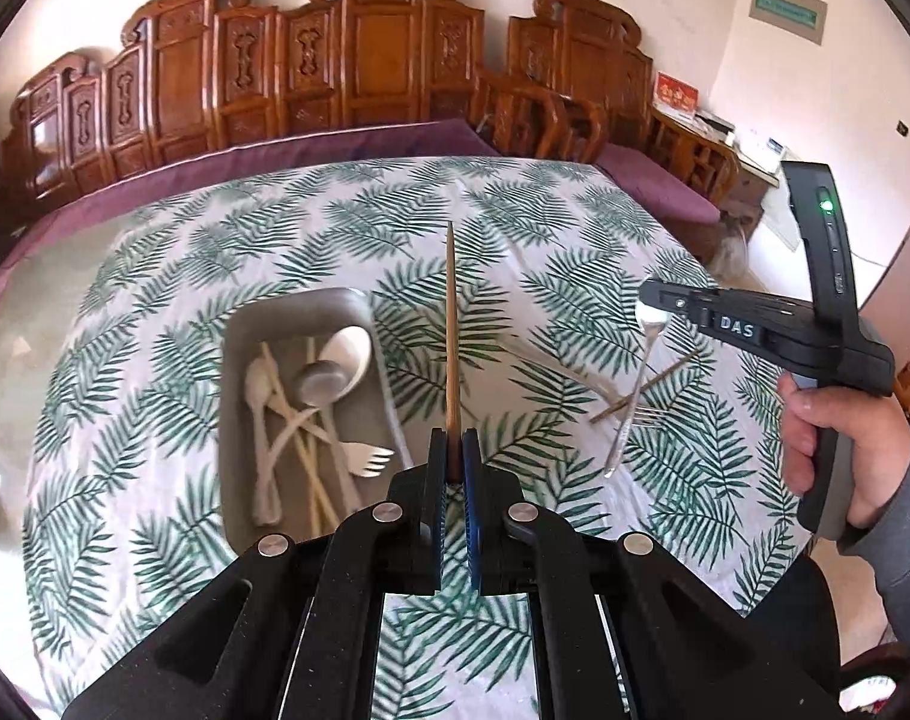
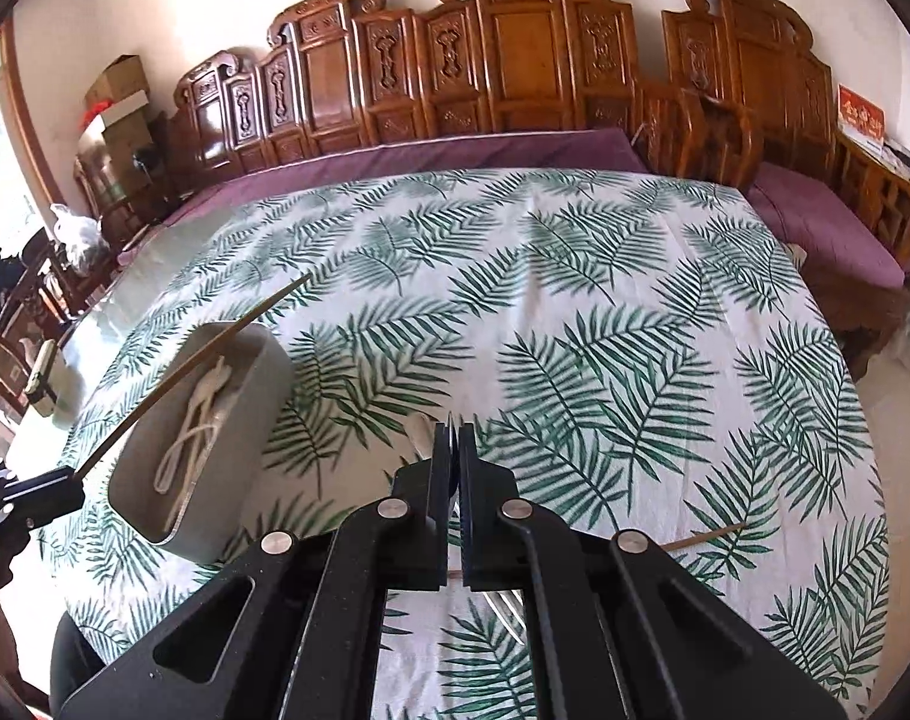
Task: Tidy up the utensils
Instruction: 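Grasp a steel fork with the right tool while the left tool lifts the chopstick, then lower the chopstick into the tray with the left tool while the right tool carries the steel fork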
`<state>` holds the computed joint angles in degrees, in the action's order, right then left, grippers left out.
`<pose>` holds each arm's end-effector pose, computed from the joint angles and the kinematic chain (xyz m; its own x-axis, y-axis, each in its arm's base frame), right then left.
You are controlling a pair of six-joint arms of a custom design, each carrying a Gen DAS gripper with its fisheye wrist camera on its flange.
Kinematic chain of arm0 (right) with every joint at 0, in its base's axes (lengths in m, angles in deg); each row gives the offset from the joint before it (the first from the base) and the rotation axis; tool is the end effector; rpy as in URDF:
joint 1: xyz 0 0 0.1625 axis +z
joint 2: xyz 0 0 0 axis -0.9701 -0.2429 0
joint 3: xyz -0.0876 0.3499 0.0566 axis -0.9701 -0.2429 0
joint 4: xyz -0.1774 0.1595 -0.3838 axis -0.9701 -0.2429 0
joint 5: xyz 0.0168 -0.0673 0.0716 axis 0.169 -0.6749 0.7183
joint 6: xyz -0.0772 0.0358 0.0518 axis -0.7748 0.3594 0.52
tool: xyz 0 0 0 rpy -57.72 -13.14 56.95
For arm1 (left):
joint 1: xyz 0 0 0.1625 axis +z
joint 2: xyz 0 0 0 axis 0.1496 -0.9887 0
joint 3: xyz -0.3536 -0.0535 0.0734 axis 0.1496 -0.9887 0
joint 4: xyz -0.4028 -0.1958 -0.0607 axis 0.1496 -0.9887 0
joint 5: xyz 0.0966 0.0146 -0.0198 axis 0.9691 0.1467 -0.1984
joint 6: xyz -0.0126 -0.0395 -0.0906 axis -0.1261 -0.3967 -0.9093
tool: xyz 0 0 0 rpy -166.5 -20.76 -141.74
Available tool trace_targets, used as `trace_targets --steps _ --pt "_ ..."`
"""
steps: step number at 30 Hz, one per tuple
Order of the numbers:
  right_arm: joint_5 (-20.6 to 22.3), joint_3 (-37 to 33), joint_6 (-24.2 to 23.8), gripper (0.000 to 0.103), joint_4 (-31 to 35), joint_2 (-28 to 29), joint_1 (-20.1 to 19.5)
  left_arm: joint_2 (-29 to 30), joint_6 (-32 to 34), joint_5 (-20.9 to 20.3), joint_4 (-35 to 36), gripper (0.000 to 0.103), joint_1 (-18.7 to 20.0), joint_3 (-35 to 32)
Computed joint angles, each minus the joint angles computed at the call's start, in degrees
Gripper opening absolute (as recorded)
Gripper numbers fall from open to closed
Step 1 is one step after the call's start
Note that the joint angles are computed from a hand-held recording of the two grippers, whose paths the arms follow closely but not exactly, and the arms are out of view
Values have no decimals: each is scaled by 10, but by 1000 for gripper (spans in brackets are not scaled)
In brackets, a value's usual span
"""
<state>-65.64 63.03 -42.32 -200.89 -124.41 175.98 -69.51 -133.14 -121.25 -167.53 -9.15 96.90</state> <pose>0.1464 -0.2943 0.4037 -0.7941 -0.2641 0.5474 -0.5250 0.7518 -0.3989 -0.4597 -0.1887 0.1551 -0.7559 0.2406 -0.6089 0.5366 0.7606 -0.3656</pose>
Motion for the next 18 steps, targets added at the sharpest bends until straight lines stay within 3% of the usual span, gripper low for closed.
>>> trace_targets --steps 18 --pt "-16 -10 33 3 -16 56 72 -86 -95 -4 123 4 -1 32"
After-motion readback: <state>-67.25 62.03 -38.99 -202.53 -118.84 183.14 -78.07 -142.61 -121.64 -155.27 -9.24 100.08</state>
